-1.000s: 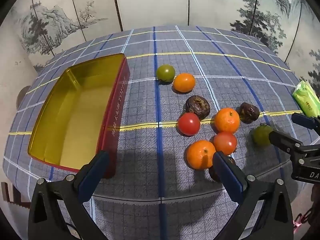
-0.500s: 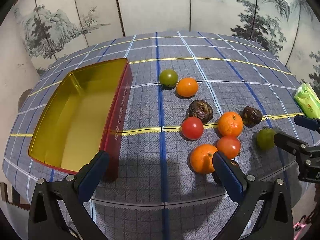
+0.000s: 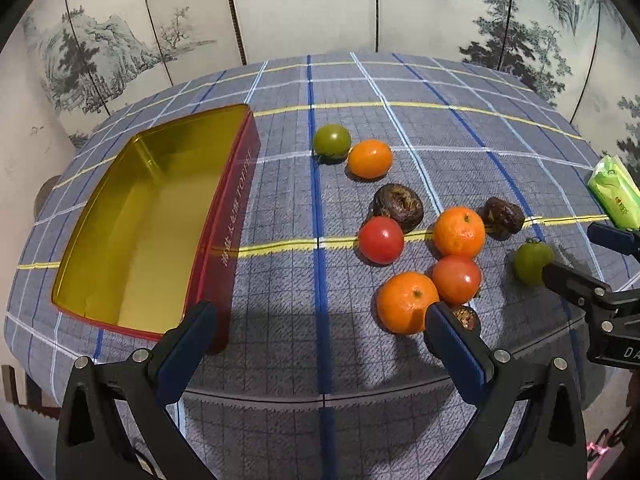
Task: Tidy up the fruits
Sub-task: 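Move right tool toward the green fruit while left tool approaches a mandarin orange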
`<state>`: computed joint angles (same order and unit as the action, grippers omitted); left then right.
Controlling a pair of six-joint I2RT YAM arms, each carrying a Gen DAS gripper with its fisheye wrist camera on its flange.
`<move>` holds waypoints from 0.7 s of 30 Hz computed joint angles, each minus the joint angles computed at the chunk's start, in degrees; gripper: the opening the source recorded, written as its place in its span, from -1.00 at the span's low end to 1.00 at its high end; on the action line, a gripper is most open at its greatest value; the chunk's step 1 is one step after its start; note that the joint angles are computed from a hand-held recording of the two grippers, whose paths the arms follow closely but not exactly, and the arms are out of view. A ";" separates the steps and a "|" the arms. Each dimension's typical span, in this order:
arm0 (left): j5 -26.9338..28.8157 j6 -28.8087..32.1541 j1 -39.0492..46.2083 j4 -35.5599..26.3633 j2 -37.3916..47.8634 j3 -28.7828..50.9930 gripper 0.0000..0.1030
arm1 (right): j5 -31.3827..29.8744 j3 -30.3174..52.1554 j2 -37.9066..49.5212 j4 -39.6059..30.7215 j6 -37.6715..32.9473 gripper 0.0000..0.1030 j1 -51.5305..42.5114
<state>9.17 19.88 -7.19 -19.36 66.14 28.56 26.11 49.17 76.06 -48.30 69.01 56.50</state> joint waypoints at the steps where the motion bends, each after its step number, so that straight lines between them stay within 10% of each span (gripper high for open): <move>1: -0.55 -0.14 -0.23 -0.04 0.49 0.11 0.99 | -0.10 0.05 0.06 -0.02 0.00 0.77 -0.09; 21: -1.44 -1.50 0.49 0.03 2.73 0.21 0.99 | -2.20 -1.15 0.82 2.44 -0.88 0.55 0.06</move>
